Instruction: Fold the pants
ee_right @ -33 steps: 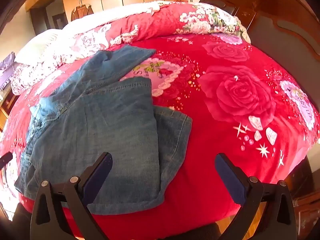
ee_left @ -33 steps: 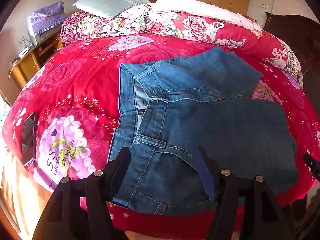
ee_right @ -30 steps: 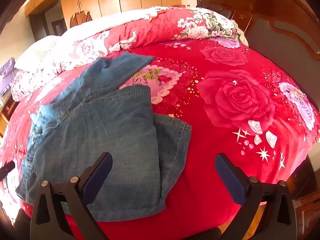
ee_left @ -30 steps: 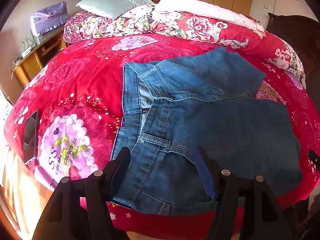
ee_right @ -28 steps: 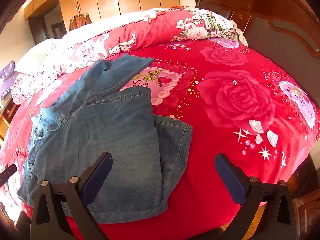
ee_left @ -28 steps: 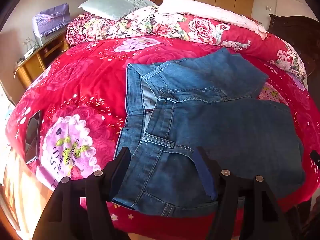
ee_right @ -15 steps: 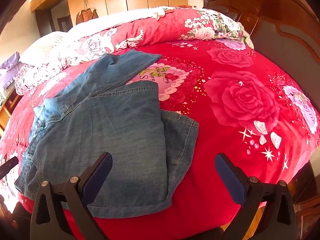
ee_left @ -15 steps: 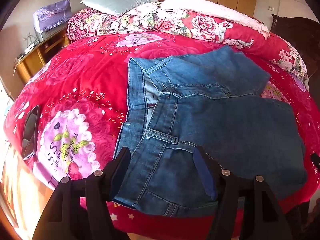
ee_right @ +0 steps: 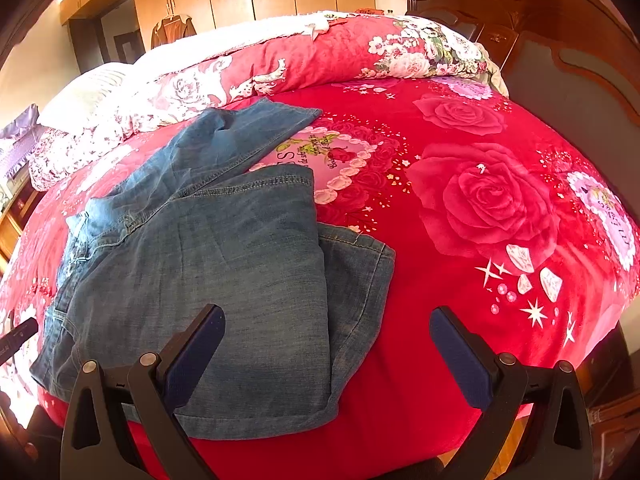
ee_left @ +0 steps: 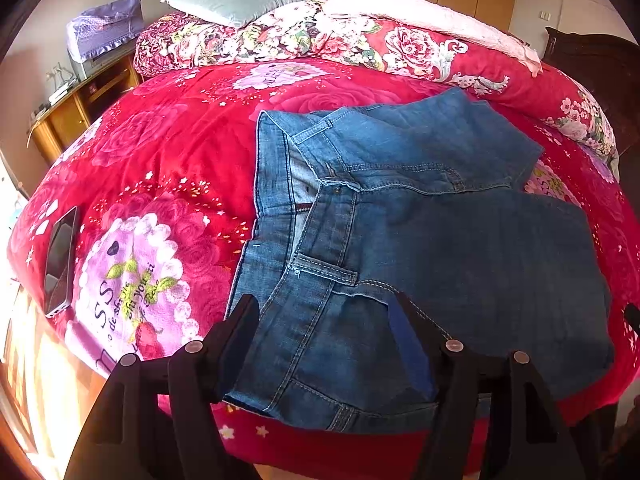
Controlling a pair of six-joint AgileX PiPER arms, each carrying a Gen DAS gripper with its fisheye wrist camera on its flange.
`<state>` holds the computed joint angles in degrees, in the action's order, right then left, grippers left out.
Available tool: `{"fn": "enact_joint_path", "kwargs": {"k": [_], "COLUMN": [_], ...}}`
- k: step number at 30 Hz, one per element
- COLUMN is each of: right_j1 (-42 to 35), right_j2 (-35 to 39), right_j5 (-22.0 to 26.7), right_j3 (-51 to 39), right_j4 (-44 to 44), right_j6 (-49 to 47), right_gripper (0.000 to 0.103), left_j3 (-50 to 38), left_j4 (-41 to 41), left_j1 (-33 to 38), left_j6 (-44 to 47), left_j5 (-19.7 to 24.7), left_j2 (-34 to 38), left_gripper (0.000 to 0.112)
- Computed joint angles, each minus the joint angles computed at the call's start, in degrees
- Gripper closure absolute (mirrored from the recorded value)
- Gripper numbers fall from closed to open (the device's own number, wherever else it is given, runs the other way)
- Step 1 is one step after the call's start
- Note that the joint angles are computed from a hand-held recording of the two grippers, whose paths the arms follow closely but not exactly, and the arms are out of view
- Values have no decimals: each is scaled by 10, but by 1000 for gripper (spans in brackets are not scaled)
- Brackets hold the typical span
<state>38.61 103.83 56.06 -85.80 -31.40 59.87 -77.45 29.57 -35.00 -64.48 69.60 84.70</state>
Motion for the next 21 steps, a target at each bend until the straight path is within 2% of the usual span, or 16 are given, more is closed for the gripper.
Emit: {"fn": "enact_joint_path", "kwargs": {"k": [21], "right_j1": [-10], "right_j2": [4], "right_j5": [7], "right_j3": [5], "right_j4": [9], "right_j6": [-7], "right_gripper": [1], "left_j3": [12], "left_j4": [-18], "left_j1": [24], "left_j6": [2], "left_j5": [-11], "left_j2": [4], "left_gripper": [42]}}
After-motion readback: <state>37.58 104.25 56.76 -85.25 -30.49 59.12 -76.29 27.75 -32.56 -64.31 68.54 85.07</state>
